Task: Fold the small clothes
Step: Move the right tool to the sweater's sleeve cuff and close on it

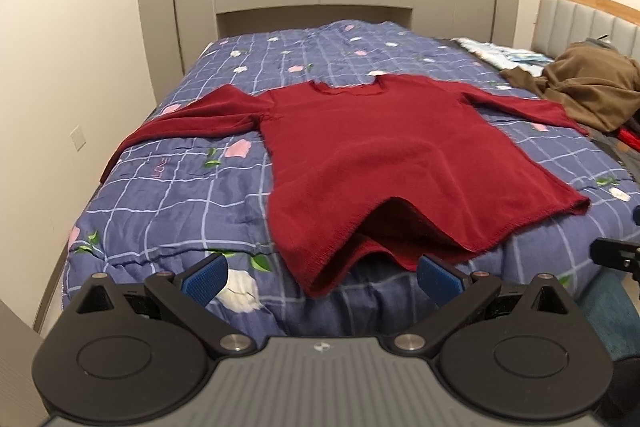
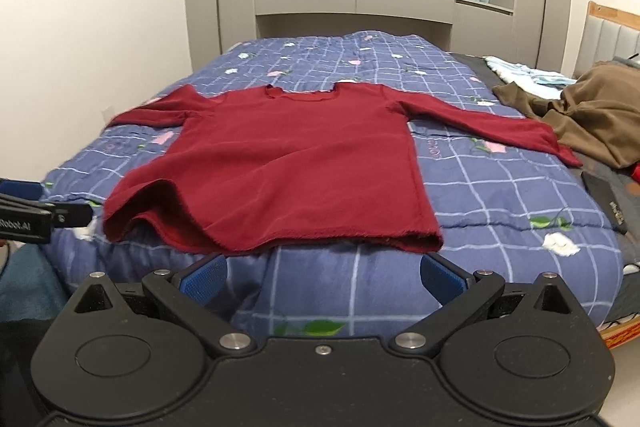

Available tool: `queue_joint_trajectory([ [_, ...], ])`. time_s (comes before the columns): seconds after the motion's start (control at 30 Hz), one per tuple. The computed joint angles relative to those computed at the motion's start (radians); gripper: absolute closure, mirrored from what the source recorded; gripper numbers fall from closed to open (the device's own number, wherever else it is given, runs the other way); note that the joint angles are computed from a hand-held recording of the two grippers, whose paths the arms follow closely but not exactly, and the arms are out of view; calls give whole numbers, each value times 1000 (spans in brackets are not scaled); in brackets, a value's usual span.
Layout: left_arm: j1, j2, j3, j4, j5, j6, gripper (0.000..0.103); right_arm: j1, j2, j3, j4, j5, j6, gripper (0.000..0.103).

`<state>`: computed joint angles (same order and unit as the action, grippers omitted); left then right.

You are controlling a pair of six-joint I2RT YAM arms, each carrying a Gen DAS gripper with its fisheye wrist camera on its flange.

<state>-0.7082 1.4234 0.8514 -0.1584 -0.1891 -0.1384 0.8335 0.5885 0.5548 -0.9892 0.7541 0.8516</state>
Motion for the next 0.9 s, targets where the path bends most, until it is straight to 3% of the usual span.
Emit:
queue_joint_trajectory([
  [0.23, 43, 123, 161, -39, -28, 28, 0, -353, 16, -35, 257, -225, -367, 0],
  [0.4, 66, 246, 325, -77, -38, 40, 0, -608, 108, -34, 422, -400, -543, 0],
  [0.6, 79, 434, 596, -182, -42, 33, 0, -859, 306, 23, 580, -574, -661, 0],
  [0.77, 78, 604, 871, -308, -32, 19, 0, -971, 493, 126, 647, -627, -699, 0],
  [0.9, 67, 783, 1169, -439, -26, 33, 0, -1035, 611, 201, 684, -659, -720, 0],
])
